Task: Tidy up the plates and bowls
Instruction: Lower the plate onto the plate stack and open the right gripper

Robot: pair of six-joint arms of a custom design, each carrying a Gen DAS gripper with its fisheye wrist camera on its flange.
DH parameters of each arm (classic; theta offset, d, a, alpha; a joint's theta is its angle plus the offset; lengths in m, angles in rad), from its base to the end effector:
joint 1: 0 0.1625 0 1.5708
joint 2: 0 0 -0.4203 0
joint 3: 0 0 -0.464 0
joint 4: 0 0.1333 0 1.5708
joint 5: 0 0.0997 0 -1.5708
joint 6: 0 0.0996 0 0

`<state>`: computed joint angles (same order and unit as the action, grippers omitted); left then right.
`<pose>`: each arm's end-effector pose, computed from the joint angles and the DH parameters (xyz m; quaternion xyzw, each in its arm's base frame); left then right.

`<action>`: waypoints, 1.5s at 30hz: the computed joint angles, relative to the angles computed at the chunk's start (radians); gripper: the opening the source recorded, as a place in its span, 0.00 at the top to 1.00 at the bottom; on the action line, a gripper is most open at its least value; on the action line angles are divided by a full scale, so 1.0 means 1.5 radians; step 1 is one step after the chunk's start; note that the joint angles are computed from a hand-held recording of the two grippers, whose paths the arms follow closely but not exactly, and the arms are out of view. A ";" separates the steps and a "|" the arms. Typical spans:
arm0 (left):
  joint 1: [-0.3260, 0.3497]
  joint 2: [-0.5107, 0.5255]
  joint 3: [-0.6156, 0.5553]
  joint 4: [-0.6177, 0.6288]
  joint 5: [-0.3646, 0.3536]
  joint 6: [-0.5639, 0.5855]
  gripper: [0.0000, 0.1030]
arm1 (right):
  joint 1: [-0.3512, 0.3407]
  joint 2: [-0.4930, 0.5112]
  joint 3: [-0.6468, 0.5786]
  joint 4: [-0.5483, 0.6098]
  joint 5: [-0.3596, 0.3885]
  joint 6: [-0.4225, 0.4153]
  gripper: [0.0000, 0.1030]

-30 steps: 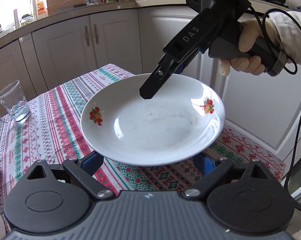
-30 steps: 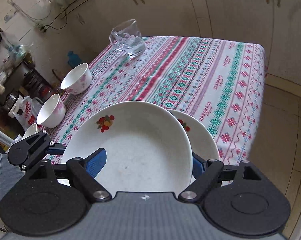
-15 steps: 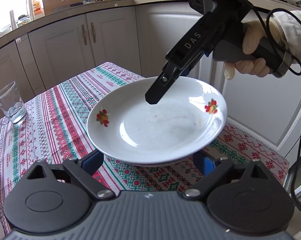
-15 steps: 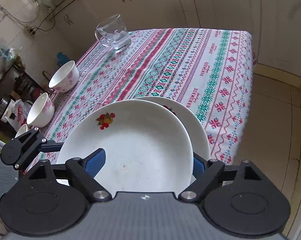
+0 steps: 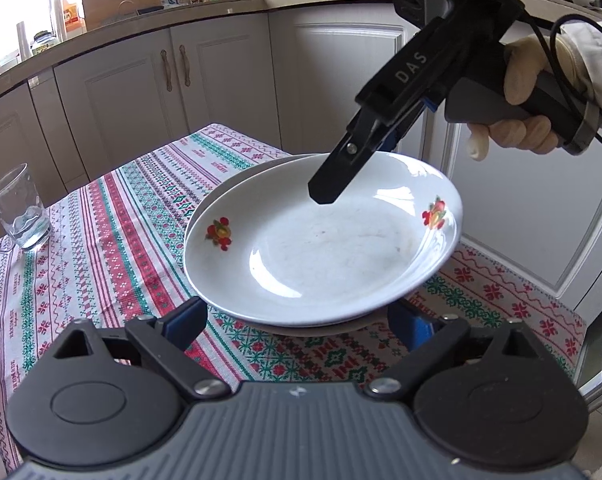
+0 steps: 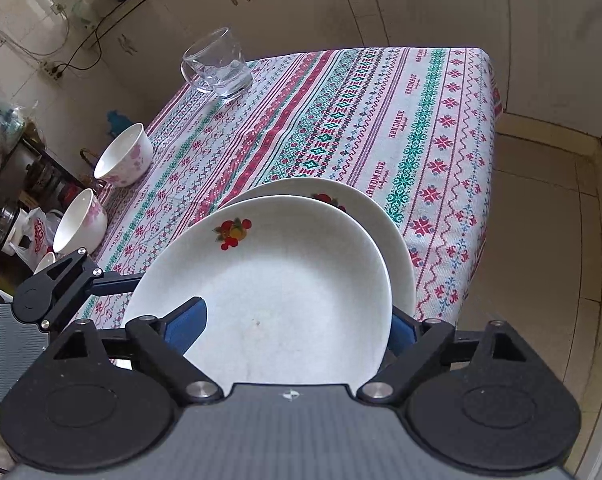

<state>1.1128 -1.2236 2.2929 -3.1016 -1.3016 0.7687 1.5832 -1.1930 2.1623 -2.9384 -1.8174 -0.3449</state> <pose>-0.0769 -0.5174 0.1093 0.5302 0.8065 -0.2037 0.1641 0.1158 -0.5456 0.1202 0.1489 -0.9616 0.1737 0.1514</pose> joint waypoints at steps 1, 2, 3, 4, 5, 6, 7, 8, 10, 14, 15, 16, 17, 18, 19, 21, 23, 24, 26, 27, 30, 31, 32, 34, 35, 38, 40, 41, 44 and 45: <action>0.000 0.000 0.000 -0.001 0.000 0.001 0.06 | -0.001 -0.001 0.000 0.000 0.003 0.005 0.06; 0.000 0.001 0.001 -0.005 0.000 0.006 0.06 | -0.001 -0.001 0.001 0.000 0.006 0.009 0.05; 0.001 0.001 0.001 -0.008 0.000 0.009 0.05 | -0.002 -0.001 0.001 -0.001 0.007 0.011 0.05; 0.001 0.001 0.001 -0.009 -0.001 0.011 0.05 | -0.002 -0.001 0.001 -0.003 0.007 0.014 0.05; 0.001 0.002 0.002 -0.011 -0.002 0.013 0.05 | -0.002 -0.001 0.001 -0.004 0.007 0.017 0.05; 0.001 0.002 0.002 -0.011 -0.003 0.014 0.05 | -0.001 -0.001 0.001 -0.005 0.005 0.019 0.04; 0.002 0.001 0.002 -0.010 -0.005 0.014 0.05 | 0.000 0.000 0.001 -0.006 0.003 0.020 0.04; 0.003 0.001 0.001 -0.009 -0.006 0.015 0.05 | 0.002 0.001 0.000 -0.007 0.001 0.021 0.04; 0.004 0.001 0.002 -0.010 -0.009 0.018 0.05 | 0.003 0.002 0.001 -0.011 -0.001 0.021 0.02; 0.004 0.000 0.003 -0.013 -0.011 0.022 0.05 | 0.006 0.002 0.002 -0.014 -0.004 0.028 0.00; 0.005 -0.001 0.003 -0.013 -0.012 0.021 0.05 | 0.006 0.002 0.002 -0.014 -0.005 0.031 0.00; 0.005 -0.001 0.003 -0.013 -0.013 0.022 0.05 | 0.006 0.001 0.002 -0.015 -0.005 0.034 0.00; 0.006 -0.001 0.003 -0.014 -0.014 0.023 0.05 | 0.006 0.000 0.003 -0.017 -0.003 0.037 0.00; 0.006 -0.001 0.003 -0.015 -0.014 0.025 0.05 | 0.004 -0.001 0.004 -0.019 -0.001 0.039 0.00; 0.007 -0.001 0.004 -0.016 -0.014 0.026 0.05 | 0.004 -0.001 0.005 -0.021 0.001 0.041 0.00; 0.007 -0.001 0.004 -0.017 -0.016 0.030 0.05 | 0.002 -0.002 0.008 -0.027 0.004 0.046 0.00; 0.008 -0.001 0.003 -0.016 -0.017 0.033 0.04 | 0.003 -0.001 0.008 -0.031 0.002 0.046 0.00; 0.008 0.000 0.003 -0.017 -0.017 0.034 0.04 | 0.004 -0.001 0.009 -0.032 0.000 0.046 0.00; 0.007 0.000 0.004 -0.020 -0.016 0.036 0.04 | 0.006 0.000 0.009 -0.034 -0.003 0.048 0.00; 0.007 0.000 0.004 -0.021 -0.015 0.036 0.04 | 0.006 0.000 0.009 -0.035 -0.005 0.050 0.00; 0.007 -0.003 0.006 -0.021 -0.012 0.032 0.04 | 0.011 0.000 0.009 -0.036 -0.014 0.052 0.00; 0.007 -0.003 0.006 -0.021 -0.012 0.032 0.04 | 0.013 0.001 0.009 -0.037 -0.018 0.052 0.00; 0.007 -0.003 0.007 -0.023 -0.010 0.032 0.04 | 0.014 0.001 0.009 -0.039 -0.022 0.054 0.00; 0.006 -0.003 0.008 -0.028 -0.005 0.033 0.05 | 0.018 0.001 0.009 -0.038 -0.029 0.055 0.00; 0.006 -0.004 0.009 -0.030 -0.004 0.033 0.05 | 0.019 0.001 0.009 -0.039 -0.033 0.055 0.00; 0.007 -0.008 0.010 -0.031 -0.004 0.032 0.05 | 0.025 0.001 0.010 -0.040 -0.046 0.060 0.00; 0.007 -0.010 0.011 -0.034 -0.003 0.033 0.05 | 0.028 0.000 0.012 -0.043 -0.055 0.060 0.00; 0.006 -0.010 0.012 -0.036 -0.002 0.034 0.05 | 0.030 0.000 0.013 -0.045 -0.058 0.061 0.00; 0.007 -0.012 0.014 -0.040 -0.002 0.035 0.05 | 0.034 -0.002 0.017 -0.053 -0.071 0.062 0.00; 0.006 -0.013 0.015 -0.040 -0.001 0.034 0.05 | 0.036 -0.002 0.019 -0.056 -0.077 0.062 0.00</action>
<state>1.1224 -1.2431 2.3149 -3.1612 -1.3033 0.8203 1.6379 -1.1957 2.1901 -3.0226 -1.9324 -0.2525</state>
